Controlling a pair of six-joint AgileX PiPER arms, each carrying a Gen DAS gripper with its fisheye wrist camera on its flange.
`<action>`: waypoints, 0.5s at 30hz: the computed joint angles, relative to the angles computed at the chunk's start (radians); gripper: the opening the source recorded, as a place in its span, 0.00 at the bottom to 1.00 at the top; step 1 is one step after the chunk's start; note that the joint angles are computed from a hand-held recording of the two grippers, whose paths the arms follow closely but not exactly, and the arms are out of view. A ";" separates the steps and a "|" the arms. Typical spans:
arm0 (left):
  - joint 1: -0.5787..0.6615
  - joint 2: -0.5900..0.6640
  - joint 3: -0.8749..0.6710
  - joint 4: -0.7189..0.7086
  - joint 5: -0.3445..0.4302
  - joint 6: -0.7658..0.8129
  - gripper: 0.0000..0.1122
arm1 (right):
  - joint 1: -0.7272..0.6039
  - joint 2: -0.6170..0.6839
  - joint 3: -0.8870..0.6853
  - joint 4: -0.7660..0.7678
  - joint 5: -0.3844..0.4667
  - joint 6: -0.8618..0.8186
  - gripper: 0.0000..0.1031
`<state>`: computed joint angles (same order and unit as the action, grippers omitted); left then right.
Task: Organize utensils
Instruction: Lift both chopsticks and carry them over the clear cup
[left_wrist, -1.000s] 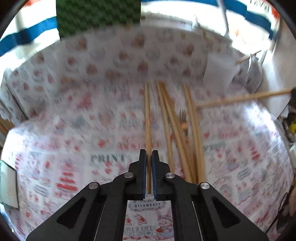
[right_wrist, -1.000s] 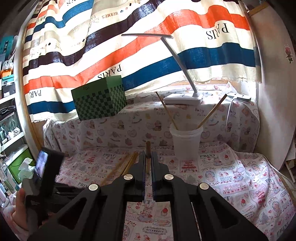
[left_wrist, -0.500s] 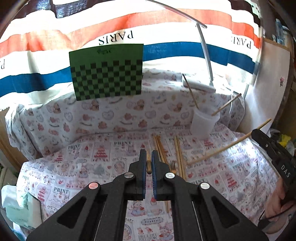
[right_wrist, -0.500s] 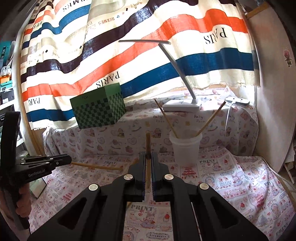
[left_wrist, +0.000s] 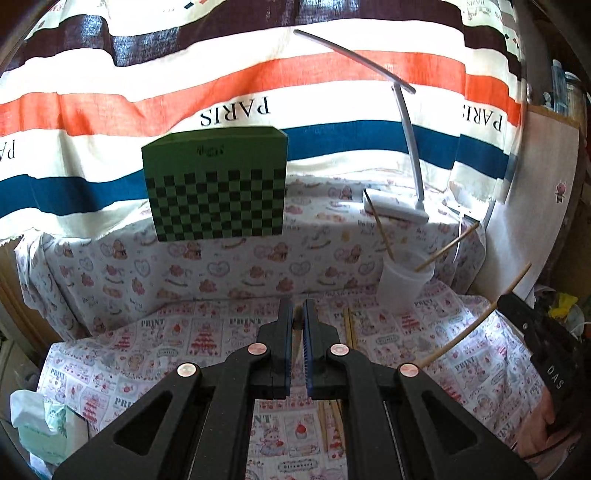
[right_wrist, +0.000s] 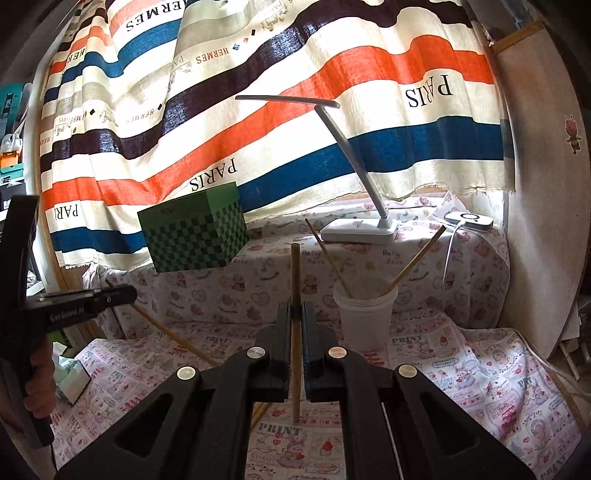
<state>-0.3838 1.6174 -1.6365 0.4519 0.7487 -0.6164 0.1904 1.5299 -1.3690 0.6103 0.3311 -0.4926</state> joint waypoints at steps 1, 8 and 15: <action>-0.002 0.001 -0.006 0.004 0.001 0.000 0.04 | -0.003 0.000 -0.001 0.012 0.002 -0.011 0.06; -0.015 -0.006 -0.047 0.047 0.001 -0.029 0.04 | -0.014 0.014 -0.039 0.025 0.016 -0.029 0.06; -0.035 0.050 -0.185 0.070 0.042 -0.013 0.04 | -0.023 0.030 -0.115 0.042 0.019 -0.032 0.06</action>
